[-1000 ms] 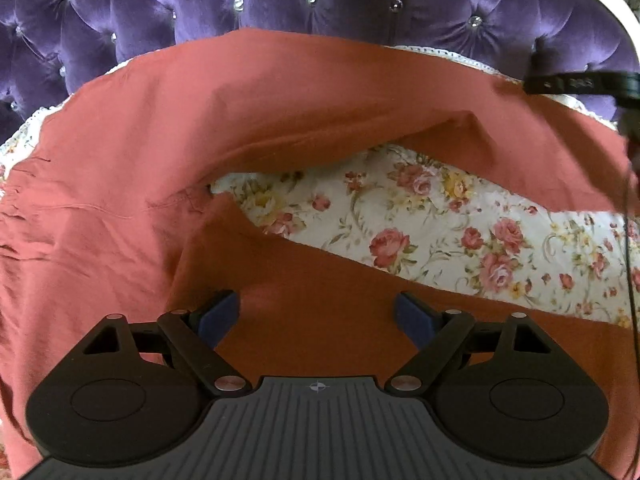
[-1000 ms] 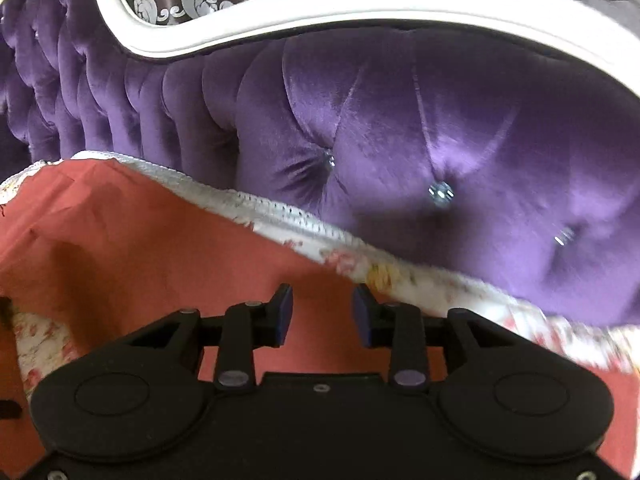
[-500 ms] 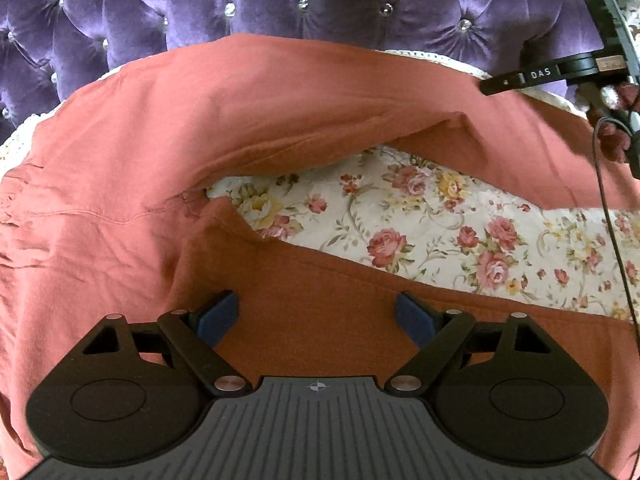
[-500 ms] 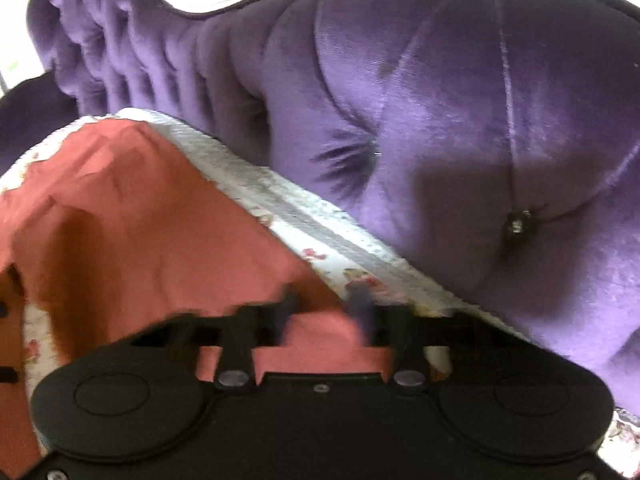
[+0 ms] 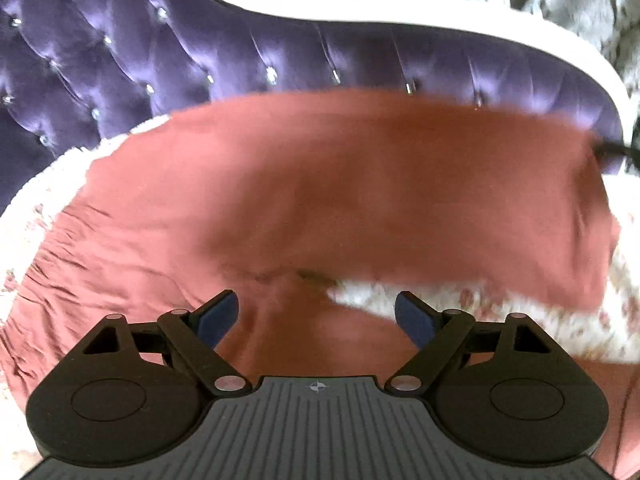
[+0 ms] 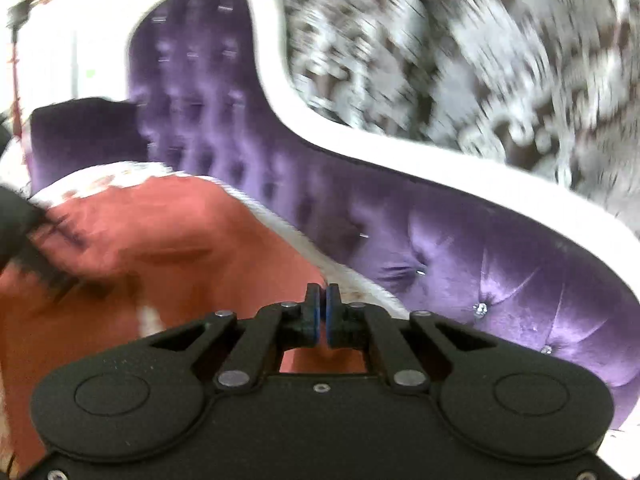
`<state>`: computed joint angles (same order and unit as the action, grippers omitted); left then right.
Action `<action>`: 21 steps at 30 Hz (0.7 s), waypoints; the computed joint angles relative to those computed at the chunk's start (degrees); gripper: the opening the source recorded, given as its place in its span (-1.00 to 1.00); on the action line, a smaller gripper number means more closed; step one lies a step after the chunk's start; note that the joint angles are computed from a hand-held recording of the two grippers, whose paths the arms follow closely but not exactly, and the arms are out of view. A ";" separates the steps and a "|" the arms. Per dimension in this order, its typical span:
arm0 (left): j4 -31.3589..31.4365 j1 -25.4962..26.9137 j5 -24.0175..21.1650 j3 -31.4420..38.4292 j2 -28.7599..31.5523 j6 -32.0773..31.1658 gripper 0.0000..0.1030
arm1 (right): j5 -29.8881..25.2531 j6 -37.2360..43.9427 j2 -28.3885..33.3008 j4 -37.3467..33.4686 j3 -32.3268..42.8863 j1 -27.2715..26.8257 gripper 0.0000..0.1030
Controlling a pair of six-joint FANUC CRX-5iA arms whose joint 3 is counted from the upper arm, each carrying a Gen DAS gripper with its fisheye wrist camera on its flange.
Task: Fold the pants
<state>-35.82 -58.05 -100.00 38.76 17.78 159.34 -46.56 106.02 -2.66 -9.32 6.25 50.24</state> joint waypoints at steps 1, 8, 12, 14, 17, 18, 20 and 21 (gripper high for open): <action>-0.79 -0.12 -0.02 -0.03 -0.65 0.61 0.67 | 0.47 -1.08 -2.64 1.23 -2.46 1.72 -0.86; 0.91 3.16 5.72 -5.43 -5.77 5.87 0.68 | 1.19 -15.83 -13.84 13.82 -17.00 14.29 -0.86; 2.28 5.08 6.20 -5.73 -6.10 7.04 0.68 | 3.29 -24.07 -15.58 21.38 -22.81 18.54 -0.86; 3.27 6.45 4.98 -4.86 -4.91 5.89 0.68 | 4.61 -25.23 -14.85 21.24 -22.83 18.01 -0.86; 5.17 8.35 4.15 -5.04 -4.13 5.05 0.68 | 5.20 -26.36 -15.00 21.84 -23.29 18.01 -0.86; 6.80 9.49 4.77 -5.73 -4.06 5.20 0.68 | 5.22 -26.47 -15.17 21.85 -23.35 18.03 -0.86; 9.85 11.53 6.59 -7.72 -4.52 5.76 0.67 | 4.85 -28.35 -16.55 22.75 -24.46 18.95 -0.86; 11.75 12.78 7.83 -8.69 -4.61 5.41 0.60 | 4.78 -28.60 -16.63 22.73 -24.57 19.02 -0.86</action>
<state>-24.07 -45.26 -92.17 30.07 13.17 164.74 -41.79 77.42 -19.29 13.41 -18.32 69.26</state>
